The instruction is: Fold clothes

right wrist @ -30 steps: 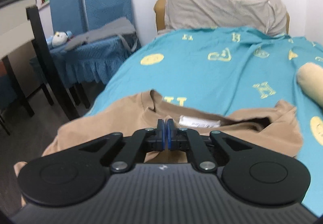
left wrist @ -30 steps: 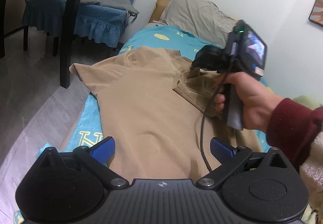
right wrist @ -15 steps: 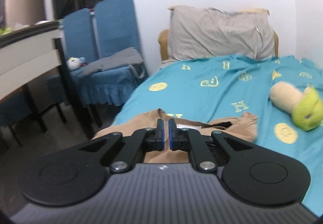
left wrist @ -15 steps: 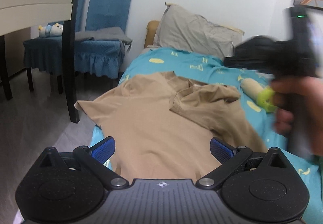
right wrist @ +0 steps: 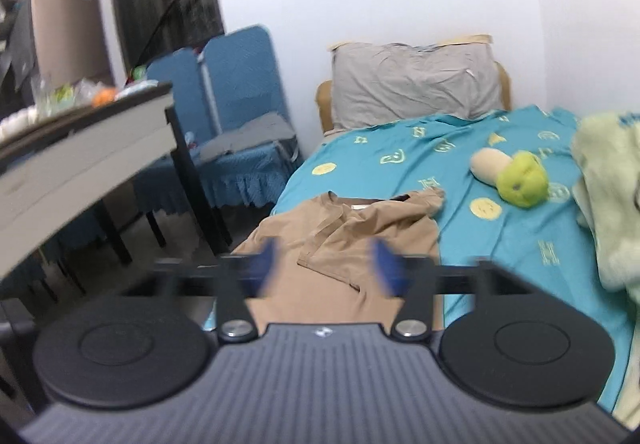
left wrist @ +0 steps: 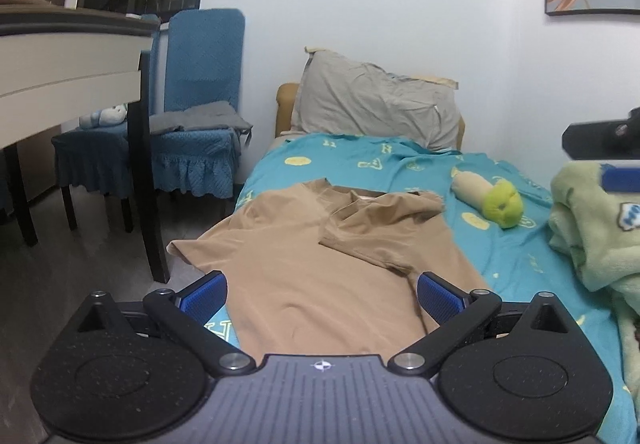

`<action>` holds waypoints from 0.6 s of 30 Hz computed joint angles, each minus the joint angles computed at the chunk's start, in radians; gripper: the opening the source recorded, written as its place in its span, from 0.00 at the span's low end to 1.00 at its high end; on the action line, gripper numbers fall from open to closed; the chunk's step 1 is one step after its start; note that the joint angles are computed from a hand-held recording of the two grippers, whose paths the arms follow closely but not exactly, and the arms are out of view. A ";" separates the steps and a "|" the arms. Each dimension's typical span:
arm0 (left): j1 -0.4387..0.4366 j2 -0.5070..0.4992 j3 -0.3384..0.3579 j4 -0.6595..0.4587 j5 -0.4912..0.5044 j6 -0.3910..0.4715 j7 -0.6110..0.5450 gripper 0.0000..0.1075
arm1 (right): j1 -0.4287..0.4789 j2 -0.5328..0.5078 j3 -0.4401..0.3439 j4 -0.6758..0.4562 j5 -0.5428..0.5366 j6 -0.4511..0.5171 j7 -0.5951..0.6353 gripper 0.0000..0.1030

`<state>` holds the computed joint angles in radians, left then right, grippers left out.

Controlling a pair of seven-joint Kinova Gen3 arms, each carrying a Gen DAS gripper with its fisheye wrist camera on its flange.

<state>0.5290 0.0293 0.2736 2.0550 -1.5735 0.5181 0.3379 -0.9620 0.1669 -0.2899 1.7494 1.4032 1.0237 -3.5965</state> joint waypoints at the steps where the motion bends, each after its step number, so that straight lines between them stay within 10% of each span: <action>1: 0.007 0.001 0.006 0.004 -0.015 0.012 0.011 0.95 | -0.010 -0.005 0.002 0.030 0.026 0.006 -0.039 0.84; 10: -0.001 0.032 -0.025 -0.024 0.132 -0.041 -0.052 0.95 | 0.000 0.018 0.004 0.024 -0.080 0.045 0.003 0.83; 18: -0.353 0.096 0.041 -0.067 0.458 -0.302 -0.060 0.95 | 0.018 0.002 0.011 0.037 -0.172 -0.008 -0.006 0.83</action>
